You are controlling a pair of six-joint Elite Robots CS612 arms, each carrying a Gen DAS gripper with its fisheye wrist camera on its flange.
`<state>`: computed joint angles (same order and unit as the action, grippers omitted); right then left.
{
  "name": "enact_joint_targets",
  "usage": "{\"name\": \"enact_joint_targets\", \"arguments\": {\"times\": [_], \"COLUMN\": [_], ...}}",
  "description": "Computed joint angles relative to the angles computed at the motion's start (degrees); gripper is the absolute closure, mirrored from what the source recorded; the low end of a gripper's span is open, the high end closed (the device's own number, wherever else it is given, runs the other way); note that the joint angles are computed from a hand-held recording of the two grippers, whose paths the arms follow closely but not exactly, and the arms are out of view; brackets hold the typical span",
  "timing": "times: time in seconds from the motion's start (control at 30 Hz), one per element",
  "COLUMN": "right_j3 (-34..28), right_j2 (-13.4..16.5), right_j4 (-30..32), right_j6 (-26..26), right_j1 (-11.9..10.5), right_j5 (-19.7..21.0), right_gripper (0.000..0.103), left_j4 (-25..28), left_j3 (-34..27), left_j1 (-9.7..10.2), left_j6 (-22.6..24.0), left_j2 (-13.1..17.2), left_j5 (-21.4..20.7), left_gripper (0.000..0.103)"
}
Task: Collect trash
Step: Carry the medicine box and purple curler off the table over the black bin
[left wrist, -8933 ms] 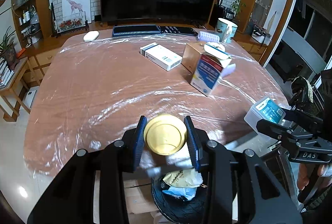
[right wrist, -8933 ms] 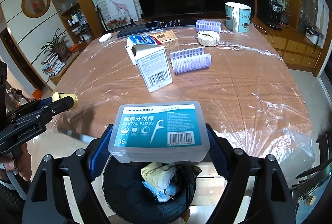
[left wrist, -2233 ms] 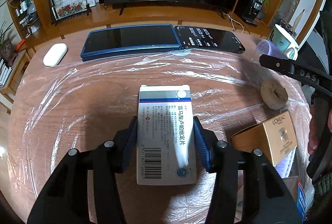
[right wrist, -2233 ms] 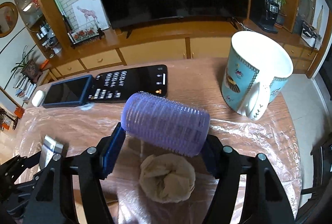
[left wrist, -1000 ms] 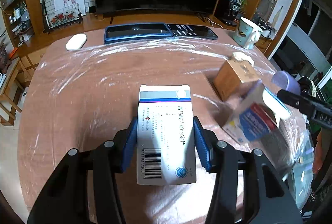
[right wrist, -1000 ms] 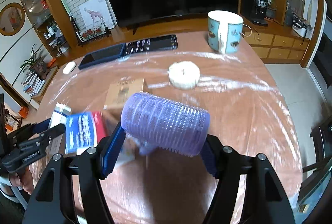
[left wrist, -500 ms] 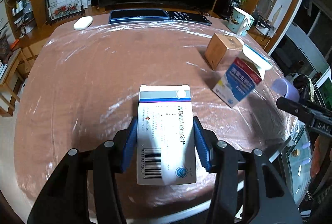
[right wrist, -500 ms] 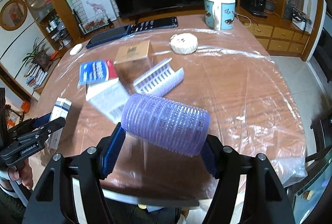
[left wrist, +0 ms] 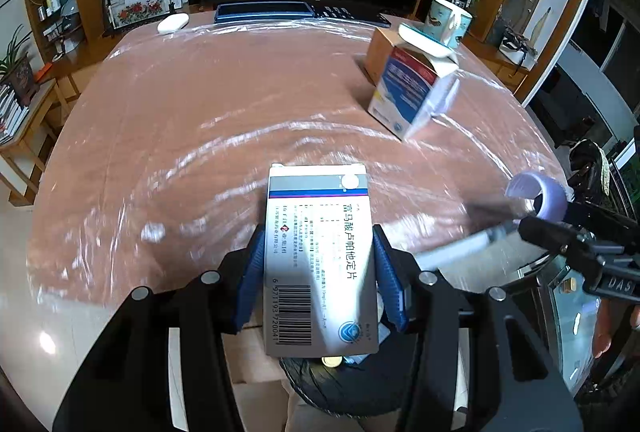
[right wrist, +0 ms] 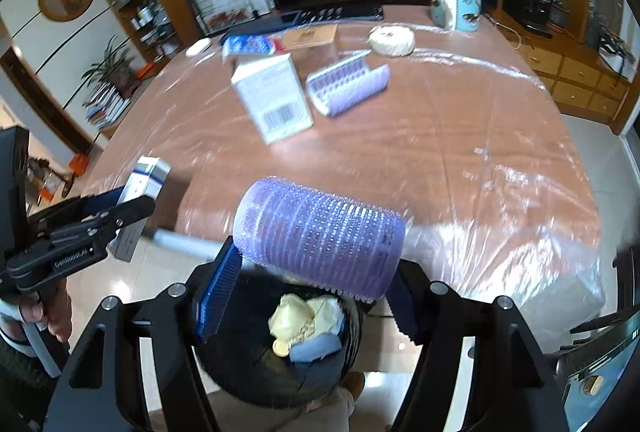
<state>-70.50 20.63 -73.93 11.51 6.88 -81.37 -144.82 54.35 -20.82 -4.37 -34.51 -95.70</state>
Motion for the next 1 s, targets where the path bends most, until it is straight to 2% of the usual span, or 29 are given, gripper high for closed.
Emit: {"name": "enact_joint_targets", "arguments": {"times": [0.2,0.57,1.0], "right_j3": [-2.6,-5.9,-8.0], "right_j2": [1.1,3.0,4.6], "right_j4": [2.5,5.2,8.4], "right_j6": [-2.4,-3.5,-4.3], "right_j1": [0.4,0.7,0.8], "right_j5": [1.9,4.1,4.1], "right_gripper": [0.036,0.036,0.036], "left_j4": [-2.4,-6.6,-7.2], "left_j3": [5.0,11.7,15.1], "left_j1": [-0.63,-1.94,-2.80], "left_j6": [-0.3,0.5,1.6], "left_j2": [-2.4,-5.6,-6.9], "left_j5": [0.5,2.3,1.9], "left_gripper": [0.051,0.051,0.051]}}
